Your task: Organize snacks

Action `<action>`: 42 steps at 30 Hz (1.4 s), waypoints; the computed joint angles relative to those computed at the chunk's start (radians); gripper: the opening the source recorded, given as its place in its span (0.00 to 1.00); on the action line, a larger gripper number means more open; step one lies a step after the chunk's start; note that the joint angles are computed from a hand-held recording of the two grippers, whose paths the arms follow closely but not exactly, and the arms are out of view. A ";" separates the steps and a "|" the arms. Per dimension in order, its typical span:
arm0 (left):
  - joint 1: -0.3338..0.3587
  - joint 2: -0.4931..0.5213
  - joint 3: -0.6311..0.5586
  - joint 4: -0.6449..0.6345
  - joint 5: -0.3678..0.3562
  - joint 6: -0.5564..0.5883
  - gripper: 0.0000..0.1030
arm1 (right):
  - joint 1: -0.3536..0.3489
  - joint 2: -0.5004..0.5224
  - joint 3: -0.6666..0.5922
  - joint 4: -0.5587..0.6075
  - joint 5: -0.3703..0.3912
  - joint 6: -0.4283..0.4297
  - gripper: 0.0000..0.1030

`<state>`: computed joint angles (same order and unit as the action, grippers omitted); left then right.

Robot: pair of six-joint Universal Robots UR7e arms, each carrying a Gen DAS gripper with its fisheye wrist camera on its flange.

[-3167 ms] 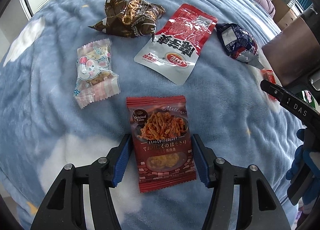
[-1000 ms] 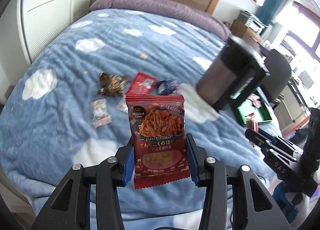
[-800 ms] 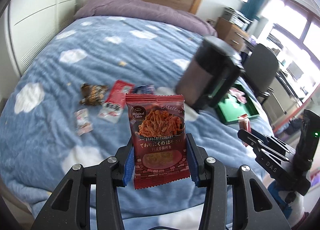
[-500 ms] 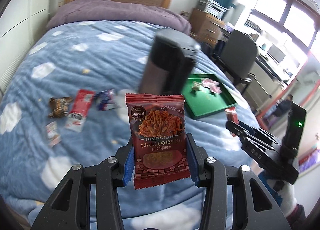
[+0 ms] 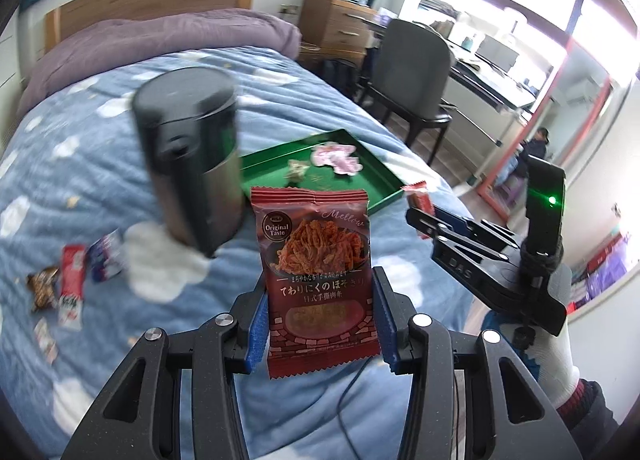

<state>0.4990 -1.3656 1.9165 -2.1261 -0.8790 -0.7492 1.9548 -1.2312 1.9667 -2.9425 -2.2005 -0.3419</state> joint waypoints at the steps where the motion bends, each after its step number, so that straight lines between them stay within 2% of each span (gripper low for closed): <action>1: 0.007 0.025 -0.017 -0.013 -0.004 0.020 0.39 | -0.009 0.005 -0.012 -0.003 -0.001 -0.008 0.23; 8: 0.079 0.208 -0.151 -0.094 -0.013 0.142 0.39 | -0.084 0.056 -0.111 -0.020 0.008 -0.068 0.23; 18: 0.174 0.390 -0.284 -0.126 0.030 0.221 0.39 | -0.160 0.180 -0.255 -0.023 0.028 -0.132 0.23; 30: 0.271 0.523 -0.377 -0.107 0.040 0.219 0.39 | -0.223 0.319 -0.388 0.029 0.027 -0.149 0.23; 42: 0.310 0.573 -0.401 -0.080 0.038 0.207 0.39 | -0.256 0.365 -0.425 0.060 0.030 -0.158 0.23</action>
